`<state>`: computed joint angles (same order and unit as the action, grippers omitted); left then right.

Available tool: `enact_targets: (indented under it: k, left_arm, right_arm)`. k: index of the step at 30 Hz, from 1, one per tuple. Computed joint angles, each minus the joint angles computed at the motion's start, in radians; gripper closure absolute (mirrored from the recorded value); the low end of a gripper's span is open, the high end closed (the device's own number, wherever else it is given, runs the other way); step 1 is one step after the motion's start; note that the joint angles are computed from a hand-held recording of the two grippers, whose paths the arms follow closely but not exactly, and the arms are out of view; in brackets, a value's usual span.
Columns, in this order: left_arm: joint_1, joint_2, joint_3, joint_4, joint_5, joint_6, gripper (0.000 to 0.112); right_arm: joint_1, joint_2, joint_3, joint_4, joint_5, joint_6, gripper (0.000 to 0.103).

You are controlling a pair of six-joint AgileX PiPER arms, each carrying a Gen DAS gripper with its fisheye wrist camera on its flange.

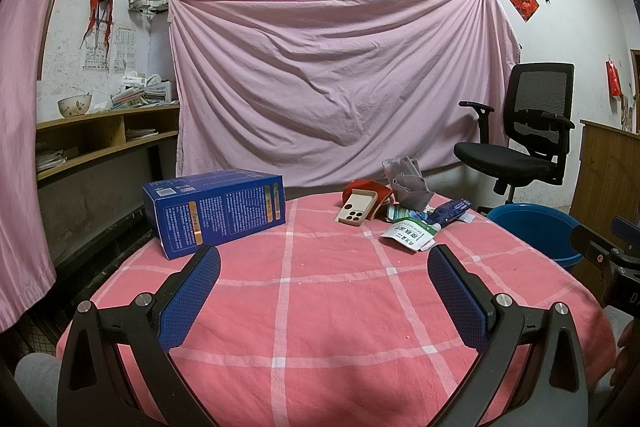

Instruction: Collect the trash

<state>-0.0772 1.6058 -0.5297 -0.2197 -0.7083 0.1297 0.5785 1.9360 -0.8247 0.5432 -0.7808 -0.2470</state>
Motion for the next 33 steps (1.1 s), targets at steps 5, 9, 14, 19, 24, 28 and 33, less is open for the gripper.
enact_targets:
  k: [5, 9, 14, 19, 24, 28, 33]
  left_arm:
    - [-0.011, 0.002, -0.006, -0.016, 0.004, 0.012, 0.011]
    - [-0.012, 0.003, -0.006, -0.018, 0.003, 0.012, 0.011]
    - [-0.014, 0.003, -0.006, -0.021, 0.004, 0.014, 0.011]
    - [-0.017, 0.004, -0.007, -0.023, 0.001, 0.015, 0.011]
    - [-0.032, 0.01, -0.014, -0.048, 0.0, 0.031, 0.011]
    - [-0.032, 0.01, -0.015, -0.048, 0.001, 0.031, 0.011]
    - [-0.033, 0.011, -0.015, -0.049, -0.001, 0.031, 0.011]
  right_arm:
    - [0.0, 0.0, 0.0, 0.0, 0.001, 0.0, 0.0]
    - [-0.001, 0.0, 0.0, -0.001, 0.001, 0.002, 0.0]
    - [0.0, 0.0, 0.0, -0.002, 0.001, 0.002, 0.0]
    - [-0.001, 0.0, 0.0, -0.002, 0.001, 0.004, 0.0]
    - [-0.001, 0.0, 0.0, -0.004, 0.001, 0.006, 0.0]
    - [0.0, 0.001, -0.001, -0.003, 0.002, 0.005, 0.0]
    - [0.001, 0.001, -0.003, -0.001, 0.002, 0.005, 0.0]
